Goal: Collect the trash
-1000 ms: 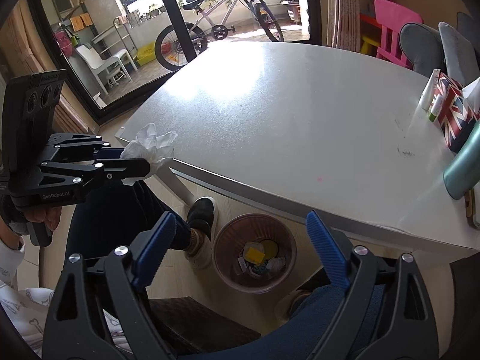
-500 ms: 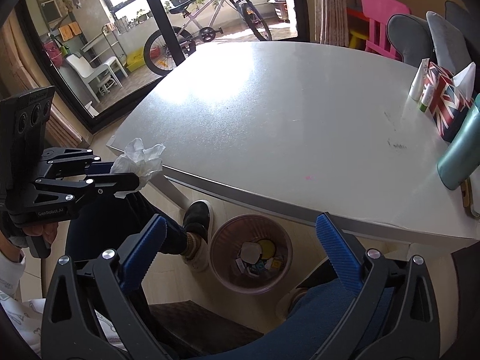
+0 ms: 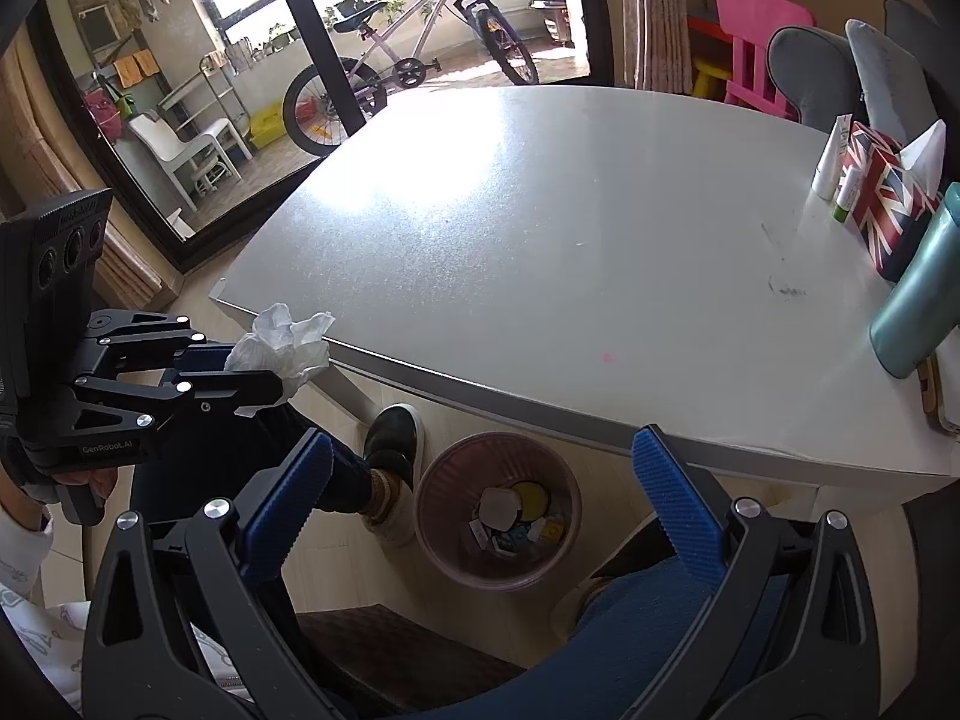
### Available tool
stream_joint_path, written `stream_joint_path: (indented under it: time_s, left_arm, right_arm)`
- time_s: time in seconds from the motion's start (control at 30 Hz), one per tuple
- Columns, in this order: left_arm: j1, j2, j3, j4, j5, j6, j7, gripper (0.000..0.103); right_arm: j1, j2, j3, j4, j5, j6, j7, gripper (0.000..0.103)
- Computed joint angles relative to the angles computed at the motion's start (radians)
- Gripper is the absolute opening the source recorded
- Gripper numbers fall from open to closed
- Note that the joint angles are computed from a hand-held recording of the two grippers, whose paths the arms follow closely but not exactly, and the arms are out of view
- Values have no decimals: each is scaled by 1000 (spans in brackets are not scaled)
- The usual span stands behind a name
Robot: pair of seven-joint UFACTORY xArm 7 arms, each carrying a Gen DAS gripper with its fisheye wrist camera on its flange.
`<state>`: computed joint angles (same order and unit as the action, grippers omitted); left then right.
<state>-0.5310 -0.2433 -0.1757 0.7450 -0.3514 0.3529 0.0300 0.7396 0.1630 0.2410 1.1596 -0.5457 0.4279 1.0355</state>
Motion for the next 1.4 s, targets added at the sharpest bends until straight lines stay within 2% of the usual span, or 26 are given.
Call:
stream_joint_path:
  time_s: [0.4, 0.5, 0.53, 0.6, 0.63, 0.67, 0.7, 0.77, 1.0, 1.3, 1.4]
  left_arm:
    - [-4, 26, -2, 29, -12, 17, 36, 20]
    - [-17, 30, 5, 33, -44, 15, 70, 24]
    - [-19, 32, 6, 34, -54, 16, 79, 28]
    - [-21, 31, 11, 31, -78, 15, 97, 45]
    - [-22, 30, 12, 30, -89, 12, 104, 59]
    - [-24, 30, 14, 28, -103, 6, 113, 84]
    - [-28, 27, 16, 23, -121, -9, 123, 95]
    - [-28, 27, 16, 23, -133, -15, 125, 96]
    - [9, 33, -6, 25, -52, -17, 40, 96]
    - [14, 22, 4, 15, -31, -19, 17, 96]
    - [30, 26, -6, 13, 8, -24, -13, 96]
  right_arm:
    - [-11, -19, 1, -12, -9, 6, 14, 98]
    - [-13, -25, 3, -17, -14, 6, 23, 98]
    - [-13, -26, 4, -17, -15, 7, 28, 98]
    - [-17, -29, 5, -21, -15, 8, 30, 98]
    - [-18, -29, 6, -22, -16, 9, 33, 98]
    - [-18, -31, 6, -22, -19, 10, 36, 98]
    - [-19, -32, 6, -23, -21, 11, 40, 98]
    - [-22, -36, 7, -27, -24, 10, 45, 98]
    - [-27, -35, 13, -27, -27, 15, 52, 98]
    - [-25, -23, 8, -20, -17, 9, 36, 98]
    - [-25, -17, 6, -14, -14, 11, 32, 98]
